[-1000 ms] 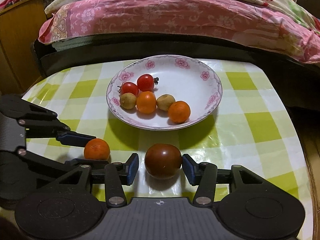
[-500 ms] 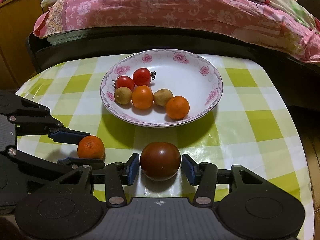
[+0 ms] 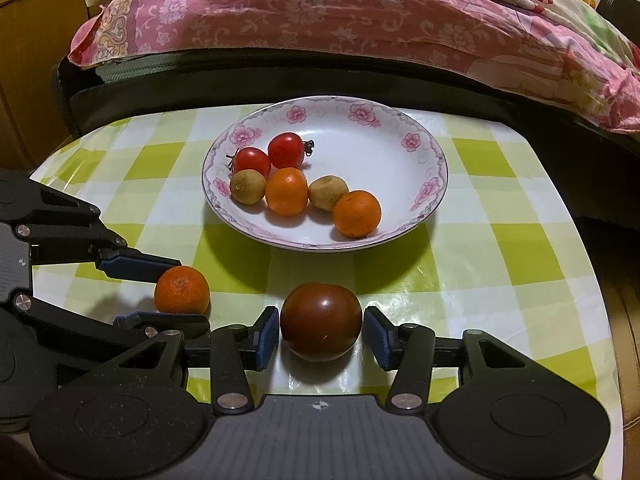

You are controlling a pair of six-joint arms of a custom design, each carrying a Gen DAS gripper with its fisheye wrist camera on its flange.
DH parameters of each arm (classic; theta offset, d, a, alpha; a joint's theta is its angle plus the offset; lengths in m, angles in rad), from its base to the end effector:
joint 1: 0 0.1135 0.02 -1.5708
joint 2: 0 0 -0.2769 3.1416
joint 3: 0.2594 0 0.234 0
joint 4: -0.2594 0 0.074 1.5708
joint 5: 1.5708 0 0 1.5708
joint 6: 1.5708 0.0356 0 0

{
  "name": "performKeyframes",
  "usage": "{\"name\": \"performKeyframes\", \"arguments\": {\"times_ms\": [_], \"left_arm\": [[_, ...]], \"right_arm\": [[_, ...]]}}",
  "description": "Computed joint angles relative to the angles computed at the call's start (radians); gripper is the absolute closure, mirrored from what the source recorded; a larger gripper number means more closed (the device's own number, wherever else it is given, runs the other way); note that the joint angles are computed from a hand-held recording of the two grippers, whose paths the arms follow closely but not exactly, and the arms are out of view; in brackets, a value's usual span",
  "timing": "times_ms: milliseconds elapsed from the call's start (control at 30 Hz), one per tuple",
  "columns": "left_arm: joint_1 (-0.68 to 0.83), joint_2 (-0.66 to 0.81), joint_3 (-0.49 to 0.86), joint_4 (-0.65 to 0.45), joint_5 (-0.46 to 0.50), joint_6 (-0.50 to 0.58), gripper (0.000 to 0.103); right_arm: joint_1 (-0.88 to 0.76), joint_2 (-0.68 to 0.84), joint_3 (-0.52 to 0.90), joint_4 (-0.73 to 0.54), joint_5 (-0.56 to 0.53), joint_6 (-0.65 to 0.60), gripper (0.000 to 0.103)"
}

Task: Organize fruits
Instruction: 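Close the left gripper on a tangerine while the right gripper grasps the dark red tomato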

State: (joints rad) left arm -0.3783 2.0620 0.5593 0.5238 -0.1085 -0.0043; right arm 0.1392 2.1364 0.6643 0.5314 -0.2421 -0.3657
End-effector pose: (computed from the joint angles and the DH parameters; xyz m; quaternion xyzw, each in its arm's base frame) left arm 0.2681 -0.1024 0.0453 0.1620 0.9414 -0.0045 0.2958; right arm 0.3102 0.0521 0.0404 -0.2720 0.9046 0.0793 0.3186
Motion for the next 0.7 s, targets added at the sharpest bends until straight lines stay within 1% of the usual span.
{"name": "performKeyframes", "arguments": {"times_ms": [433,567,700], "left_arm": [[0.000,0.001,0.000,0.002,-0.001,-0.011,0.061],[0.001,0.002,0.000,0.003,0.000,-0.018,0.062],[0.000,-0.001,0.001,-0.001,-0.001,-0.021,0.062]], "right_arm": [[0.003,0.001,0.000,0.000,0.007,-0.009,0.058],[0.001,-0.004,0.003,-0.008,0.014,-0.005,0.065],[-0.005,-0.010,0.000,-0.015,0.008,-0.011,0.067]]}}
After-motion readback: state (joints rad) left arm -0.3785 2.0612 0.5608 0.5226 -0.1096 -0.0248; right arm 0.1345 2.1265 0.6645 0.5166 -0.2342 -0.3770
